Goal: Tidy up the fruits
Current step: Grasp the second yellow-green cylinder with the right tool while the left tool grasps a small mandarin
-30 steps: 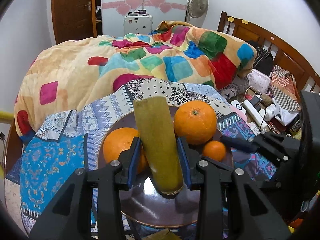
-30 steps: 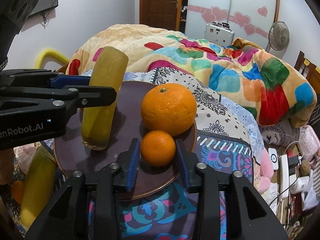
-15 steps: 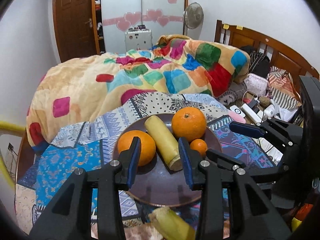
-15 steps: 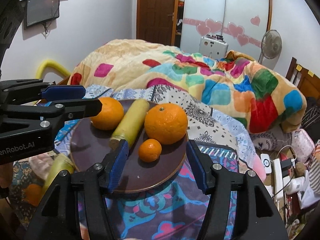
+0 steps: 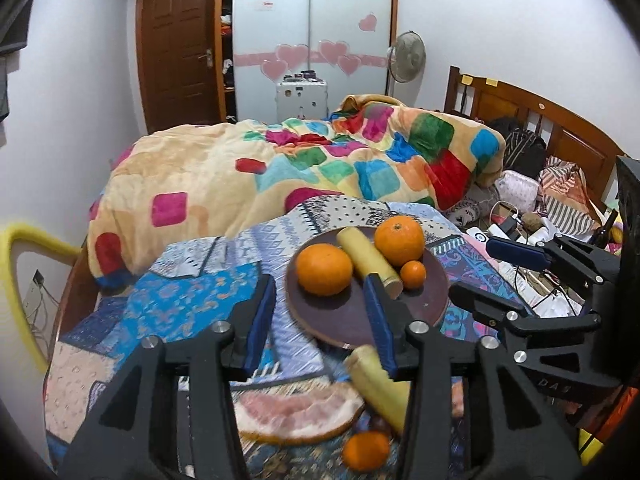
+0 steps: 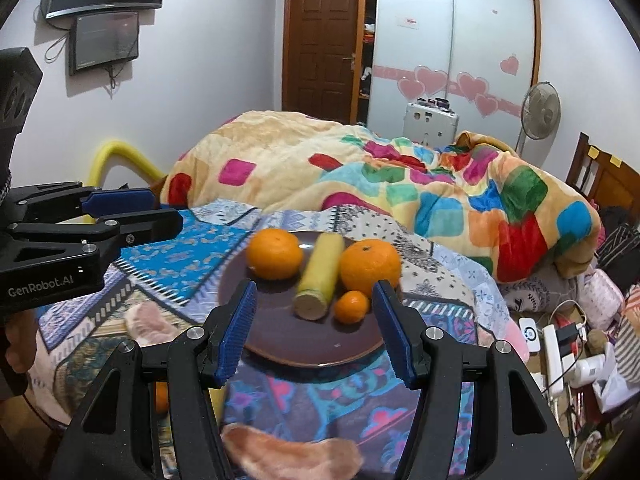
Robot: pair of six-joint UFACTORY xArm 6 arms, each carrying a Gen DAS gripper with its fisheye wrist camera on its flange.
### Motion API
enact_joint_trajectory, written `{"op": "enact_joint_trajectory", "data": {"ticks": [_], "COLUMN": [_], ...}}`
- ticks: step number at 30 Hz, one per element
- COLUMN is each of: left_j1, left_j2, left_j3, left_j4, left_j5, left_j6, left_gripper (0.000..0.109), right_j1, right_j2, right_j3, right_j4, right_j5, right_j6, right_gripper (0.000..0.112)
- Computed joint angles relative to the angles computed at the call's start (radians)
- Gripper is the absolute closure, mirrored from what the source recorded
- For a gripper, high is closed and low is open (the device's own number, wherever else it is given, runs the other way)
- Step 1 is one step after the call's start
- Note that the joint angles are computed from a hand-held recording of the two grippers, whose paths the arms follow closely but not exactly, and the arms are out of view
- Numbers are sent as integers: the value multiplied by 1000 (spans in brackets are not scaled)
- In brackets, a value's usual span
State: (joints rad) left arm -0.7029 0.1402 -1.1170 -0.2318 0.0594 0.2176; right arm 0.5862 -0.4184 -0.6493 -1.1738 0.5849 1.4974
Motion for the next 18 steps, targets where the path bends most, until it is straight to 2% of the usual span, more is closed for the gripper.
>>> {"op": "enact_joint_trajectory", "data": {"ticks": [3, 6, 11, 18], "left_j1": [18, 28, 54, 65], "left_j2": [-40, -67, -95, -99], "left_j3": [56, 95, 171, 220], "left_j4": [-7, -88, -85, -261], "left_j5": [-13, -6, -11, 3], "left_j6": [12, 90, 119, 296], "left_gripper": [57, 55, 53, 53], "right_j1": [26, 51, 86, 105], "right_j2": [15, 38, 101, 199], "right_j3": [-10, -19, -42, -75], "right_j4": [9, 21, 50, 114], "right_j5": [8, 7, -2, -38], "right_j6": [4, 16, 28, 23], "right_gripper": [56, 56, 56, 56]}}
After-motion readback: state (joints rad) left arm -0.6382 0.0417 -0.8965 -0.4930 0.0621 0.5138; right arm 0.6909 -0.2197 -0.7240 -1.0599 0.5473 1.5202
